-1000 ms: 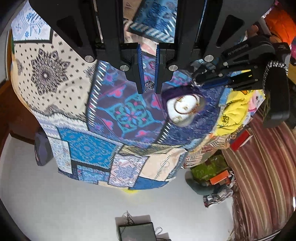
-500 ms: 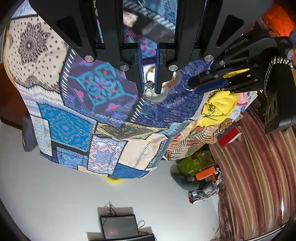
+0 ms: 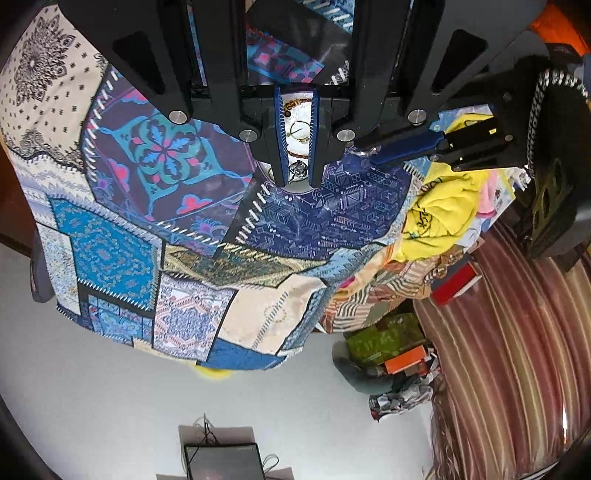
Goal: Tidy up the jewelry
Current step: 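Lower the pendant into the purple heart tin and open the left tool, then lift the left tool out of the tin and move to the red string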
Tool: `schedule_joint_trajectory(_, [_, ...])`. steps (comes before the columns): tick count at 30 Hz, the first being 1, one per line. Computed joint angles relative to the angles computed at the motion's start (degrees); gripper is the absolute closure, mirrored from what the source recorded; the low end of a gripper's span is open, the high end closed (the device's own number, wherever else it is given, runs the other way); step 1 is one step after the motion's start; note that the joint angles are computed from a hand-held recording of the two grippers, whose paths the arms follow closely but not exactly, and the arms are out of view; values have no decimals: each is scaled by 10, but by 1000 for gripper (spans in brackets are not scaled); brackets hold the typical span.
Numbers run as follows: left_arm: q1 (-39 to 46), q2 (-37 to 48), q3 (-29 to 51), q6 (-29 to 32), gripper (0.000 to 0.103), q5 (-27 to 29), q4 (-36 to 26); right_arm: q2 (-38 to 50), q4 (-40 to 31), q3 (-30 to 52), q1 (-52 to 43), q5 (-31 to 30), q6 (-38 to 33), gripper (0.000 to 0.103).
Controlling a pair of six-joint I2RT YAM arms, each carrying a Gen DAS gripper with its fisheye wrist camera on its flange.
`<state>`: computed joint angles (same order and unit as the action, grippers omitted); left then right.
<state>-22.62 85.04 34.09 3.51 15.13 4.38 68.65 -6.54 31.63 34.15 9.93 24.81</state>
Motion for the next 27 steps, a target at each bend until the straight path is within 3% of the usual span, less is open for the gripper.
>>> schedule_joint_trajectory(14, [-20,69,25,15,88,0,21,107,33,32,-44,-67,-27,93])
schedule_joint_trajectory(24, [-19,55,23,14,88,-6,12,113,26,35,-33,-56,-29,93])
schedule_joint_trajectory(27, [-21,47,22,15,85,-9,4,99,15,34,-29,-49,-27,87])
